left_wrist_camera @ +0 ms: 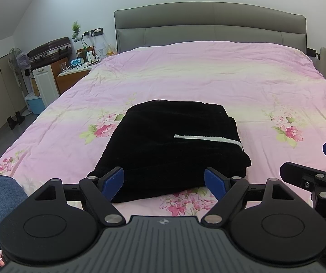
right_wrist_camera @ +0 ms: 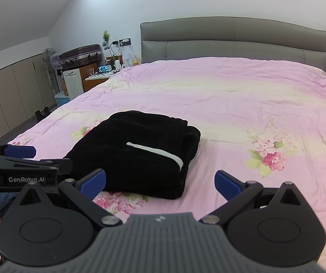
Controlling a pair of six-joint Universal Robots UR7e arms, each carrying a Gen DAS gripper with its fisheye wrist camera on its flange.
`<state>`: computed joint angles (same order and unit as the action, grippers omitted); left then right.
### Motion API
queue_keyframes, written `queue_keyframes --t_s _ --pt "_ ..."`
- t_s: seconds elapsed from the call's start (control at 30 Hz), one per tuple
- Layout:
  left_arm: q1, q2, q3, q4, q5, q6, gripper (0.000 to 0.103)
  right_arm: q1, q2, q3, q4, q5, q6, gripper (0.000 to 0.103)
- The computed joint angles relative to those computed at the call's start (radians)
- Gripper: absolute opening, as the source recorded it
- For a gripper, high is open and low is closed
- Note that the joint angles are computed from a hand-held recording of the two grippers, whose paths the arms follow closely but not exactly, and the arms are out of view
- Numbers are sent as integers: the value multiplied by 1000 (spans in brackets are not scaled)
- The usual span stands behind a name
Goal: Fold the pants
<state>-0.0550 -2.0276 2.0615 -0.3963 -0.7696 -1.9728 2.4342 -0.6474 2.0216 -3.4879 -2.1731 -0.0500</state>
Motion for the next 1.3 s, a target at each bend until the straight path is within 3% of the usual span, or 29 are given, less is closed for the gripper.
queue_keyframes --t_s 1.3 --pt "-17 11 -13 20 -15 -28 94 2 -13 -2 51 -20 9 98"
